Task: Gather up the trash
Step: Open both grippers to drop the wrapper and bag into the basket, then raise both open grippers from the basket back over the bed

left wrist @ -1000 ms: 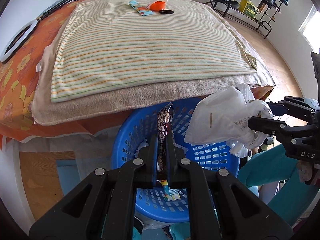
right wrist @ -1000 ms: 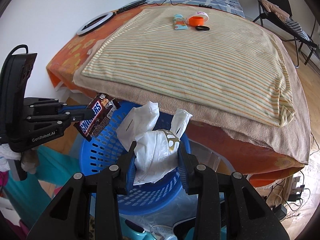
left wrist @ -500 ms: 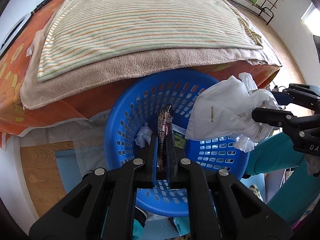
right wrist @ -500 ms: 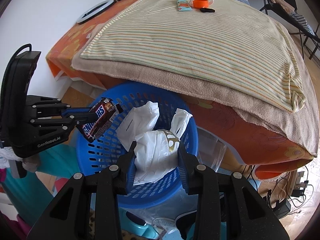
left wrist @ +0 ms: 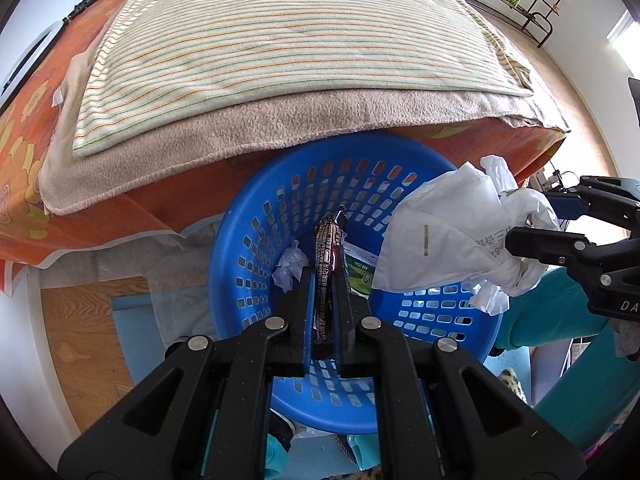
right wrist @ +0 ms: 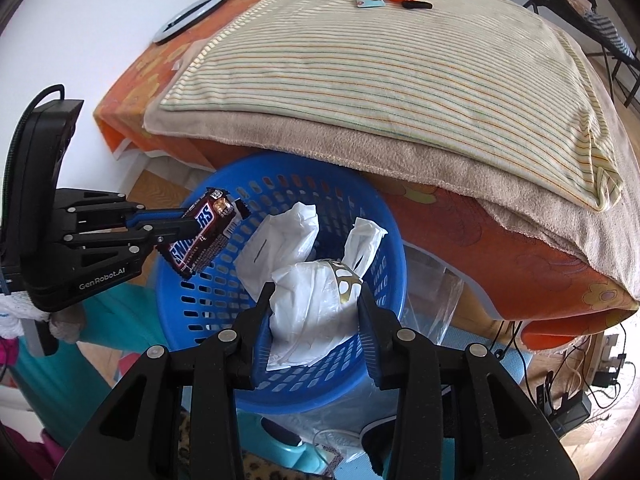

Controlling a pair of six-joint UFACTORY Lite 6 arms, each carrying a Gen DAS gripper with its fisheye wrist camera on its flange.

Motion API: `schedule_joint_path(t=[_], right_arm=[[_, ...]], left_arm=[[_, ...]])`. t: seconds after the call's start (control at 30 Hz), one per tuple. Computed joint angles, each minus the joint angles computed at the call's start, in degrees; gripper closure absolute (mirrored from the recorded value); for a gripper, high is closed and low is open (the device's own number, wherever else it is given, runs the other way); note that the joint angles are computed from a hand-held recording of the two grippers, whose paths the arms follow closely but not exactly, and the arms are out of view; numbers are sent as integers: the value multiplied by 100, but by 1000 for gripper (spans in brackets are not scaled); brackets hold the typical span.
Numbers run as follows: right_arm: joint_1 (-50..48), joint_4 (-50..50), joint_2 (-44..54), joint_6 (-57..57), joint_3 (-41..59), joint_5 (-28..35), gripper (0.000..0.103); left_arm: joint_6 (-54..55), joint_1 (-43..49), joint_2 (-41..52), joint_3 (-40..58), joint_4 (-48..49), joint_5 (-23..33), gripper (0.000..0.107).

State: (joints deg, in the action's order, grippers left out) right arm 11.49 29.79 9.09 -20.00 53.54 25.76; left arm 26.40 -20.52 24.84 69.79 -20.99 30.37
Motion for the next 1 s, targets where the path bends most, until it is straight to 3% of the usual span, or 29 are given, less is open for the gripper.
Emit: schedule_joint_path(t=[0.17,0.27,0.33,0.4,0.47,0.5,1.0], right_arm=[[33,-55,9,101,20,2,64],[22,-67,26,150,55,17,58],[1,-61,34,157,65,23,49],[-17,-23,39,132,68,13,47],[-24,-40,42,161,82,12,47],[-23,-48,40,175,86,9,47],[84,-610,30,751,188,-33,47]], left_arm=[[-148,-48,77,64,144,28,102],[-212,-76,102,88,213,35,101],[-170,-72,103,95,175,46,101],[-183,-81,97,94,199,35,96],[-165,-77,65,61,188,-11,63],[-170,-72,28,26,187,-55,52],[-254,47,-48,97,125,-39,51]])
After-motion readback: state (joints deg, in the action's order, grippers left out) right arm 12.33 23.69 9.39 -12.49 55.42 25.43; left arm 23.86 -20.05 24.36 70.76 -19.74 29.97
